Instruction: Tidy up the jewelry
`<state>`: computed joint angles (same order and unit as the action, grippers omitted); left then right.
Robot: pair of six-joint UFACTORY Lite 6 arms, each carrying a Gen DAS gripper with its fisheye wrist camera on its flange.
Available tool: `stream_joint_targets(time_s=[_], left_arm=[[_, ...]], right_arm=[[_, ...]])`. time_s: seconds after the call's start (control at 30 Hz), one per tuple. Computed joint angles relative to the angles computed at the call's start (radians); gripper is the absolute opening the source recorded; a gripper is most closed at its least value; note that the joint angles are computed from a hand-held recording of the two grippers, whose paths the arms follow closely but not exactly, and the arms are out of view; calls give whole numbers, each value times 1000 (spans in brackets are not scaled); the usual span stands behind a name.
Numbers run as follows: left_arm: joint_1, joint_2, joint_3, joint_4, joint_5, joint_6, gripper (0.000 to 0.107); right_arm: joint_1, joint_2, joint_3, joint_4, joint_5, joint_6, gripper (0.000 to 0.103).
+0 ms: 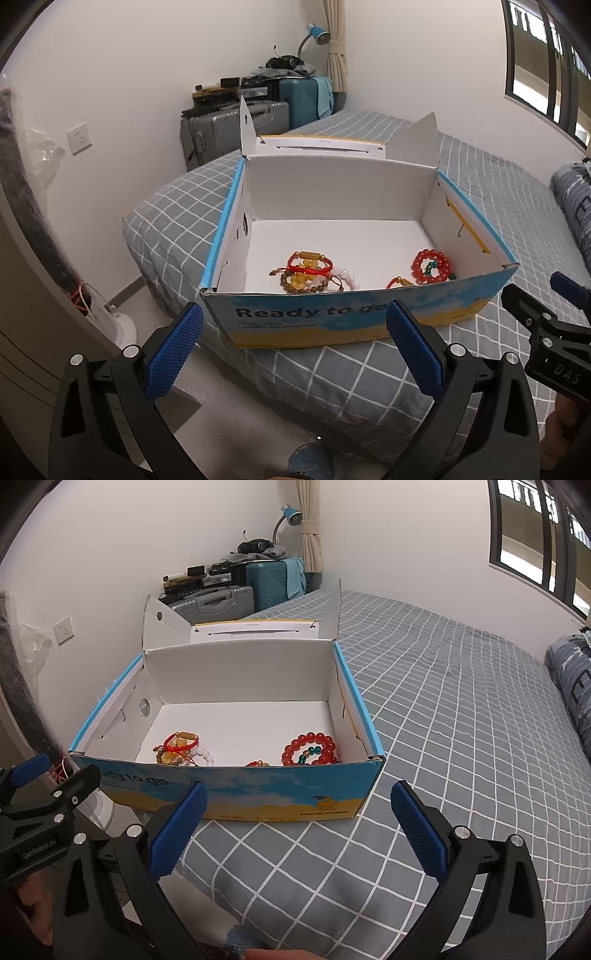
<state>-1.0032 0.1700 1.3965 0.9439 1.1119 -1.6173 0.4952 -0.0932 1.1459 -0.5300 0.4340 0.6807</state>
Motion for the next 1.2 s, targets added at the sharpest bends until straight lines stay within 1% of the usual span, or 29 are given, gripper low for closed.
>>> stream_joint_targets(time_s=[0.4, 0.5, 1.2], left_arm=[[6, -10, 0, -2, -32, 13, 97], [9, -11, -2, -2, -41, 15, 97], [13, -5, -2, -9, -40, 10, 97]], right_arm=[[0, 2, 3, 7, 8, -13, 95], [-6, 2, 4, 44, 0, -48, 95], [-16, 12, 2, 55, -10, -58, 95]])
